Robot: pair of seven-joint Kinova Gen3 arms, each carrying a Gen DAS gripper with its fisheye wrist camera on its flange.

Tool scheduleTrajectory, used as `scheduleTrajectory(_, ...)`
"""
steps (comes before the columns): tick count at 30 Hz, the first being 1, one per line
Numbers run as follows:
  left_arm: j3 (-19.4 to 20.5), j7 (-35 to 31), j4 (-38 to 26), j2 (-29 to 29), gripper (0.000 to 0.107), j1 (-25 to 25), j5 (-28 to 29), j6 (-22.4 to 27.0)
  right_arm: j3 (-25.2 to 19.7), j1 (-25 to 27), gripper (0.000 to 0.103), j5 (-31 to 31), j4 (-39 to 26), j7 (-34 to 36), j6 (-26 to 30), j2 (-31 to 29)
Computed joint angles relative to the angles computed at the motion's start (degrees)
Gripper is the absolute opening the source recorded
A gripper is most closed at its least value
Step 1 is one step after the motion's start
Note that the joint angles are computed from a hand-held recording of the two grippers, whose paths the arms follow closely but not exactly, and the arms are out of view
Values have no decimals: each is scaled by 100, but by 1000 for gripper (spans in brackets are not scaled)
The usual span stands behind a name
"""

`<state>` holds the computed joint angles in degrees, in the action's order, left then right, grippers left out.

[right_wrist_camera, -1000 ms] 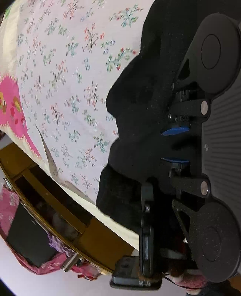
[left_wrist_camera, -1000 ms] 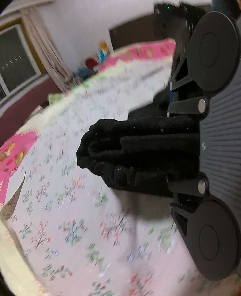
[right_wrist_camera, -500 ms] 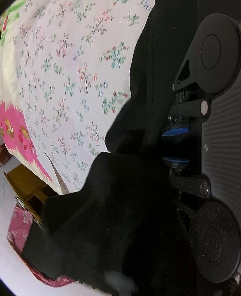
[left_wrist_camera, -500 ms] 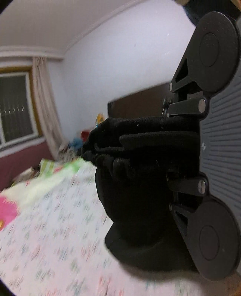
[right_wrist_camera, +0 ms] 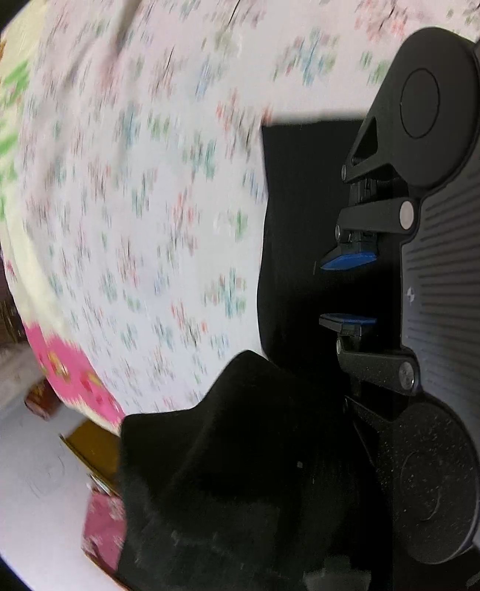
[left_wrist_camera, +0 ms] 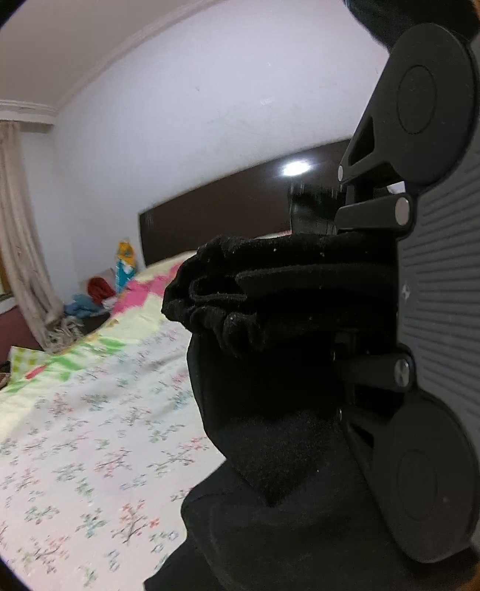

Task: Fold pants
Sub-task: 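Carry the pants bundle aside with the left gripper and open it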

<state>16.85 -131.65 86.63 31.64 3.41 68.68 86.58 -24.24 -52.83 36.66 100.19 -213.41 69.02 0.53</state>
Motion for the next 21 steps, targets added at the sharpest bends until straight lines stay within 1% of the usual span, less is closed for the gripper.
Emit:
scheduleTrajectory(2,-56,36,-38,-32,38,249,-288,-259,-96,-81,19,-7,93,-310,295,-117)
scheduleTrajectory(4,-87,241,-111,-38,40,519,-634,-508,-288,-84,19,58,190,-679,583,-254)
scheduleTrajectory(5,-86,331,-82,-49,40,596,-744,-604,-302,-148,20,68,163,-732,781,-267)
scheduleTrajectory(8,-98,507,139,-237,43,755,-963,-967,-509,-216,20,143,251,-1049,1163,-358)
scheduleTrajectory(10,-106,570,361,-396,48,851,-1042,-1307,-596,-249,21,156,277,-1207,1344,-399)
scheduleTrajectory(11,-90,600,450,-433,52,905,-1020,-1477,-625,-251,21,156,298,-1264,1416,-428)
scheduleTrajectory(12,-78,642,578,-504,60,941,-967,-1654,-650,-248,21,149,323,-1309,1462,-459)
scheduleTrajectory(13,-65,695,719,-578,65,961,-873,-1818,-672,-238,21,144,345,-1349,1491,-482)
scheduleTrajectory(14,-77,756,815,-616,76,1043,-739,-1990,-718,-244,21,137,347,-1397,1557,-502)
scheduleTrajectory(15,16,743,956,-718,86,1060,-663,-2223,-729,-229,21,147,307,-1372,1595,-489)
scheduleTrajectory(17,29,518,1018,-941,95,1312,-790,-2576,-753,-229,21,150,238,-1287,1737,-476)
scheduleTrajectory(19,80,396,1040,-1173,95,1489,-1056,-2835,-760,-220,22,185,231,-1215,1822,-505)
scheduleTrajectory(21,98,183,1127,-1348,95,1443,-1069,-2803,-781,-207,22,235,222,-1183,1874,-556)
